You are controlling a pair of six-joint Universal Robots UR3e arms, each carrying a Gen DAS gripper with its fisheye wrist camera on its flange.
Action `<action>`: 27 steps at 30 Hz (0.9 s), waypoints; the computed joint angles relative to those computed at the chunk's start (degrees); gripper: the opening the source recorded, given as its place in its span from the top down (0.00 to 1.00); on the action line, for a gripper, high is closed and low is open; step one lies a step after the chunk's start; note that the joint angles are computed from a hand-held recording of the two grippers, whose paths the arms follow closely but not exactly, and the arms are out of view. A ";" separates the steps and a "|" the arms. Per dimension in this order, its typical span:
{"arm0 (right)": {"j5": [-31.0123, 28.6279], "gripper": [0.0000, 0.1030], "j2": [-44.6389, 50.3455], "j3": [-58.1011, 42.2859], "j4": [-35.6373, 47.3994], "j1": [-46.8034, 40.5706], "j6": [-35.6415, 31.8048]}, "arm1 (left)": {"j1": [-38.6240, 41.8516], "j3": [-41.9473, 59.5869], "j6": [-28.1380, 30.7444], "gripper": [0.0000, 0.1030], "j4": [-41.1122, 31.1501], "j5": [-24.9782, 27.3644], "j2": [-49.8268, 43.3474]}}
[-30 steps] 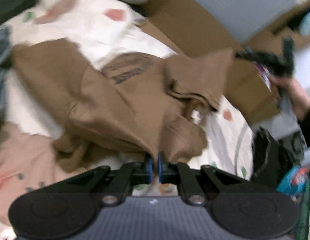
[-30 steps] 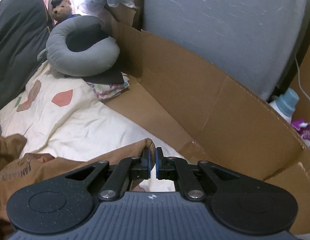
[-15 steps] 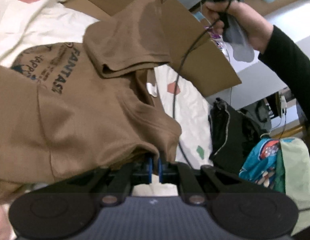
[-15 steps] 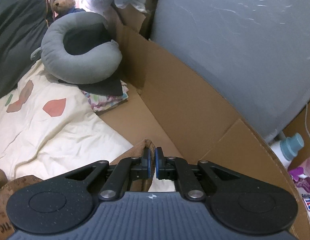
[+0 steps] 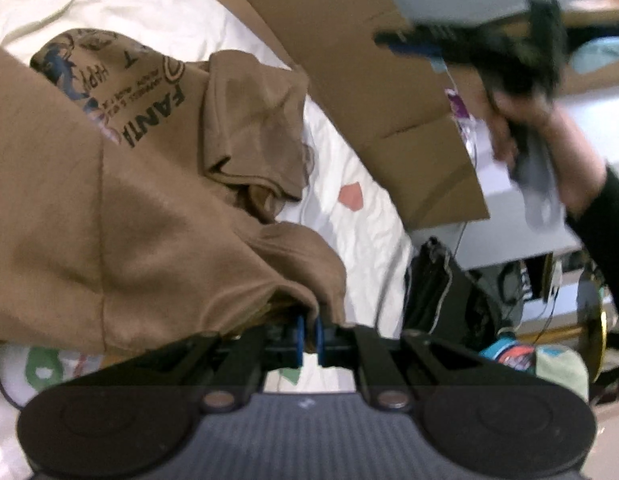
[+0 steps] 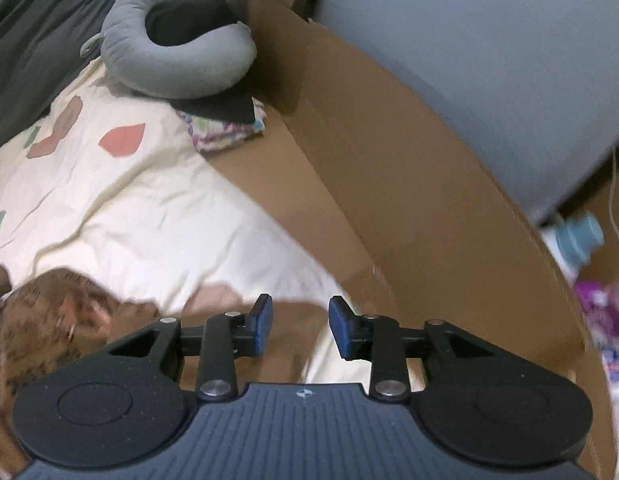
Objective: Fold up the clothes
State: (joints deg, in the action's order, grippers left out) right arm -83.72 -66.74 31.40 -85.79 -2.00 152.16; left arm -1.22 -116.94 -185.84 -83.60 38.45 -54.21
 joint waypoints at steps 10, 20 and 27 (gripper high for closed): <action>8.36 0.63 -33.73 38.51 2.49 -10.82 -1.31 | 3.92 6.17 11.24 0.65 -12.65 -2.54 2.33; 23.86 0.63 -62.58 54.08 31.81 -37.77 -17.78 | 29.26 24.84 49.85 0.64 -56.74 -0.92 6.02; 25.61 0.63 -68.37 55.58 47.59 -42.49 -27.47 | 38.12 25.65 55.66 0.65 -61.84 3.34 8.03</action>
